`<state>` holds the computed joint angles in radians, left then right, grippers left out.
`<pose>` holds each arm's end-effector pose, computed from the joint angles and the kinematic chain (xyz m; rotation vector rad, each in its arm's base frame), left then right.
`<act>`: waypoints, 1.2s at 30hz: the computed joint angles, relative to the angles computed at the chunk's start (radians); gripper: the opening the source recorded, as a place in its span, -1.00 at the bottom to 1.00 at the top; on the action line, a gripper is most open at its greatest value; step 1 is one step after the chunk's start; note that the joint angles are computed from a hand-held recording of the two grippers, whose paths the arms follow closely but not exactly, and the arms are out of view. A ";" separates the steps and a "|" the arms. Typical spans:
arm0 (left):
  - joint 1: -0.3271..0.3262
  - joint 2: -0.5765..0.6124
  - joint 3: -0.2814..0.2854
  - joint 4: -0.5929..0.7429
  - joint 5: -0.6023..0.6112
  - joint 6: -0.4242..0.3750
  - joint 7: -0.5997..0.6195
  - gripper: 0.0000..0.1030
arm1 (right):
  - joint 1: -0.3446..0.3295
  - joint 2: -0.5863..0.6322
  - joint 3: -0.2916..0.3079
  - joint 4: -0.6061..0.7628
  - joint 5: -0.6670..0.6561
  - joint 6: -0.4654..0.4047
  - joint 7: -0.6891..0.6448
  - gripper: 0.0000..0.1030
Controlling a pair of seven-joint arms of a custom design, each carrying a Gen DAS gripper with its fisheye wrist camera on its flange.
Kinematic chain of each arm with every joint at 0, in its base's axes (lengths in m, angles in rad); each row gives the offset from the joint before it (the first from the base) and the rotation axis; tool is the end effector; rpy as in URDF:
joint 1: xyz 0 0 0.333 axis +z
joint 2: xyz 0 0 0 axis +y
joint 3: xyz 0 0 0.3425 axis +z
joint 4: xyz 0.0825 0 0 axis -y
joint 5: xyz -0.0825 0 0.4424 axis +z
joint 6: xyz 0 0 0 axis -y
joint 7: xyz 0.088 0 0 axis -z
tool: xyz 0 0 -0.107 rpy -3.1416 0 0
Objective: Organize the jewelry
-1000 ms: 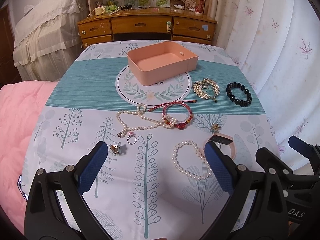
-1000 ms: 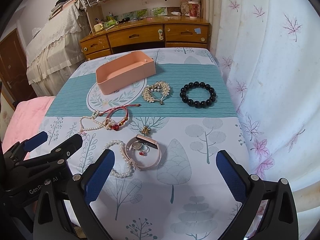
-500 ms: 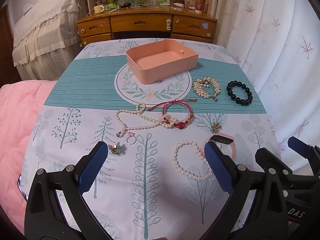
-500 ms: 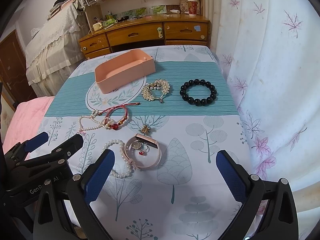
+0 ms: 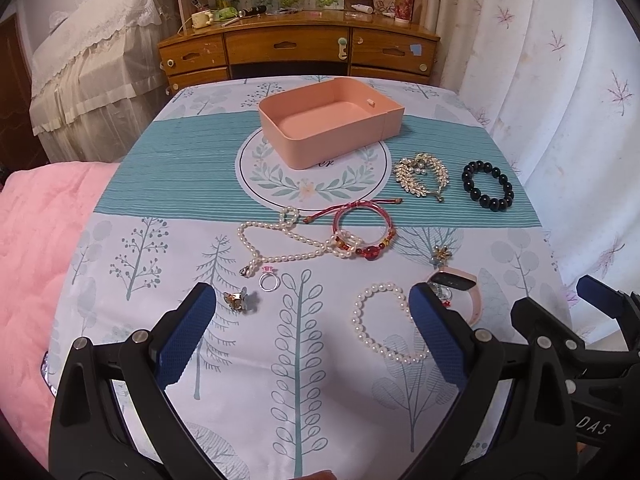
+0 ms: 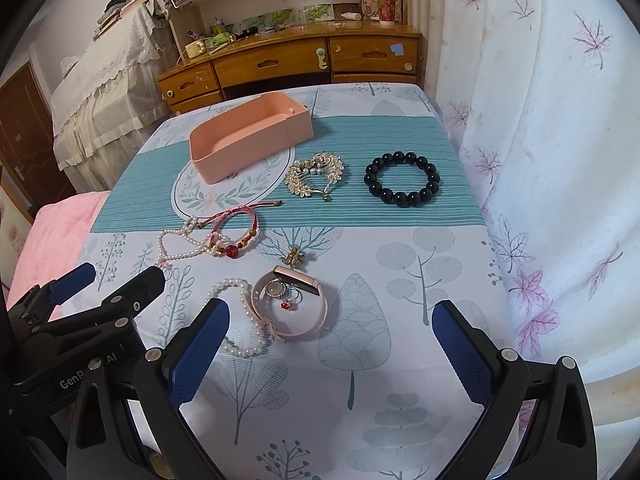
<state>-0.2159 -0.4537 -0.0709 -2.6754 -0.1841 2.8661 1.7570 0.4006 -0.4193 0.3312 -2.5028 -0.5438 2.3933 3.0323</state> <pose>0.4441 -0.1204 0.4410 -1.5684 2.1622 -0.7285 0.3594 0.3205 0.4500 -1.4910 2.2076 -0.6217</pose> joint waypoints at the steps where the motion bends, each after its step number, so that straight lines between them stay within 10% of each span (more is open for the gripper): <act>1: 0.001 0.001 -0.001 0.001 0.002 0.000 -0.001 0.87 | 0.000 0.001 -0.003 -0.001 0.003 0.002 -0.002 0.99; 24: -0.043 0.073 0.034 0.072 -0.090 -0.086 0.129 0.75 | -0.032 0.005 -0.028 -0.028 0.030 0.105 -0.031 0.99; 36: -0.020 0.140 0.018 0.131 -0.218 -0.137 0.230 0.66 | -0.052 0.039 -0.014 0.019 -0.043 0.014 -0.039 0.99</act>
